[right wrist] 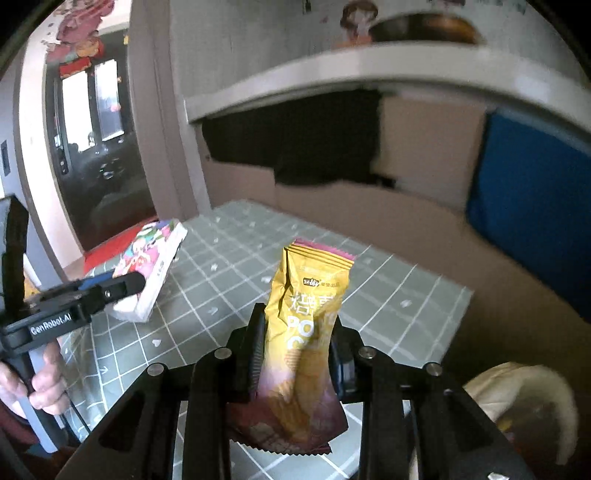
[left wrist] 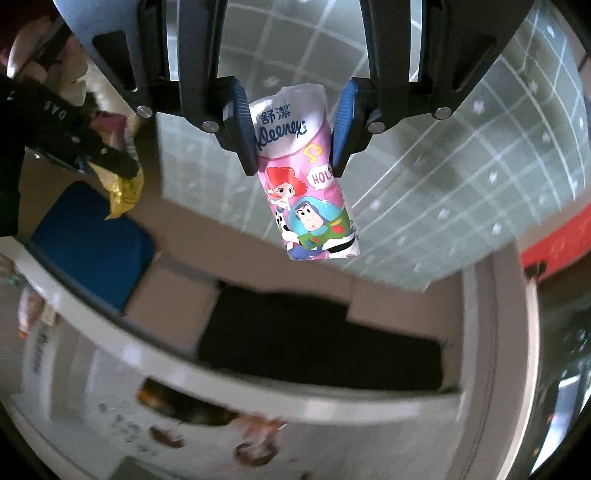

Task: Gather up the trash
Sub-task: 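Lift and carry the tissue pack and yellow snack bag with both grippers over the bin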

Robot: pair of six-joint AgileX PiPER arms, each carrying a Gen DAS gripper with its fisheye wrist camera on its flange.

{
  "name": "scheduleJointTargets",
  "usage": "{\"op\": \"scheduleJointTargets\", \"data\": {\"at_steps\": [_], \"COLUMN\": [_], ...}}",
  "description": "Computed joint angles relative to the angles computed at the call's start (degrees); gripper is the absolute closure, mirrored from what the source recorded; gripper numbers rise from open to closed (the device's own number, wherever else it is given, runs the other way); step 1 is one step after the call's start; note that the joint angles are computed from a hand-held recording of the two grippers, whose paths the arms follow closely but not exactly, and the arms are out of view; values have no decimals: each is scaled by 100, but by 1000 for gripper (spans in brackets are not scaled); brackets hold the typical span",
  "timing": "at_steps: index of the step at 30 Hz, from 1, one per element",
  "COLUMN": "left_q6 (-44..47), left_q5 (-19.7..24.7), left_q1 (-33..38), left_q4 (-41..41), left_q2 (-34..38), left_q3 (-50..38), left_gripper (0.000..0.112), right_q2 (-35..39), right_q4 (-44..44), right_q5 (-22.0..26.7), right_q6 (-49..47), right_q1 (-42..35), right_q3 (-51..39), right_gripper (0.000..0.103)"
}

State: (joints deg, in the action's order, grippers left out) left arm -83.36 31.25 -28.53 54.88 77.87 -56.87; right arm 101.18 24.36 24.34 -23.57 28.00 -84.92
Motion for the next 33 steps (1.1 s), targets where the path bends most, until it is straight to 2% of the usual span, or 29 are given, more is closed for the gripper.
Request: {"op": "scheduleJointTargets", "data": {"at_steps": [5, 11, 20, 24, 28, 33], "left_q6": [171, 457, 1597, 2219, 2866, 3874], "left_q5": [347, 569, 681, 684, 493, 507], "left_q1": [-728, -1509, -2231, -2335, -2158, -1878], "left_q4": [233, 532, 23, -556, -1586, -3093], "left_q2": [279, 908, 2215, 2804, 3254, 3990], "left_q3": [-853, -2024, -3932, -4695, -5101, -5696], "left_gripper": [73, 73, 73, 73, 73, 73], "right_q2": [-890, -1828, -2593, -2598, -2515, -2058], "right_q4": [5, 182, 1941, 2672, 3309, 3762], "right_q5": [-393, -585, -392, -241, -130, -63], "right_q6": [-225, -516, -2159, -2807, -3377, -3760], "right_q1": [-293, -935, -2402, -2930, -3330, -3554], "right_q3": [685, 1287, 1799, 1957, 2155, 2223], "right_gripper": [75, 75, 75, 75, 75, 75]}}
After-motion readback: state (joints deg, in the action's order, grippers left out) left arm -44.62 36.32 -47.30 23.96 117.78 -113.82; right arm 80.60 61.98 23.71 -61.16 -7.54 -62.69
